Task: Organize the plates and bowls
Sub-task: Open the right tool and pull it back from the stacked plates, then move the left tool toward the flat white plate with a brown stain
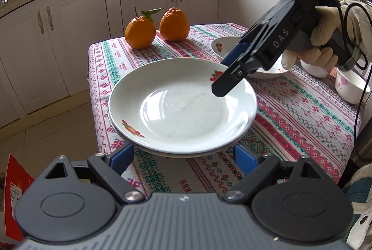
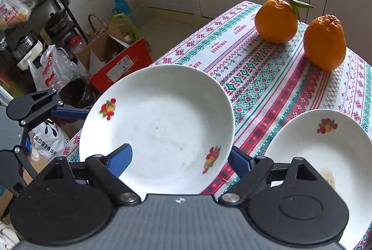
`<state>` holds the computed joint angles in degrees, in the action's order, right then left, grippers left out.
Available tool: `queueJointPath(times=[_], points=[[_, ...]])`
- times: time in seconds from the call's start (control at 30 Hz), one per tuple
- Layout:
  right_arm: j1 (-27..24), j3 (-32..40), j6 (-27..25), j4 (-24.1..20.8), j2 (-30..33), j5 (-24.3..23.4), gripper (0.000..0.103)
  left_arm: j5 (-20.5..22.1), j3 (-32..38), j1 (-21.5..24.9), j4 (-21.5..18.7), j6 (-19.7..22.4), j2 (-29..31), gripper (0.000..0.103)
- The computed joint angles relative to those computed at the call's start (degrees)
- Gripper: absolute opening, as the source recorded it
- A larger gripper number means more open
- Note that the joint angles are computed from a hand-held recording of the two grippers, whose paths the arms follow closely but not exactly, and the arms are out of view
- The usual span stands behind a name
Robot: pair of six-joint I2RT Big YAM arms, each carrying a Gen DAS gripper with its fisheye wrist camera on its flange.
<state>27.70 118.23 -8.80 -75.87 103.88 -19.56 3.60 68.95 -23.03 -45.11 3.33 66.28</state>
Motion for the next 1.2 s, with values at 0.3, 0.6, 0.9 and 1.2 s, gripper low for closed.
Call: queueJointPath(times=[0.3, 0.6, 0.9, 1.2], points=[[1.1, -8.3, 1.6, 7.4, -6.3, 2.6, 0.102, -0.9, -0.4, -1.0, 0.7, -1.5, -1.4, 0.096], [2.7, -25.4, 5.1, 21.7, -19.3, 12.4, 0.103, -5.5, -0.1, -3.9, 3.2, -5.2, -4.0, 0.101], [2.3, -37.3, 9.6, 27.6, -28.4, 21.7, 0.103, -7.5, 2.5, -8.0, 1.0, -4.5, -2.6, 0.102], [0.7, -43.7, 13.6, 28.5, -31.4, 25.9, 0.103, -10.3, 4.5, -11.8, 1.0, -6.4, 0.6, 0.102]])
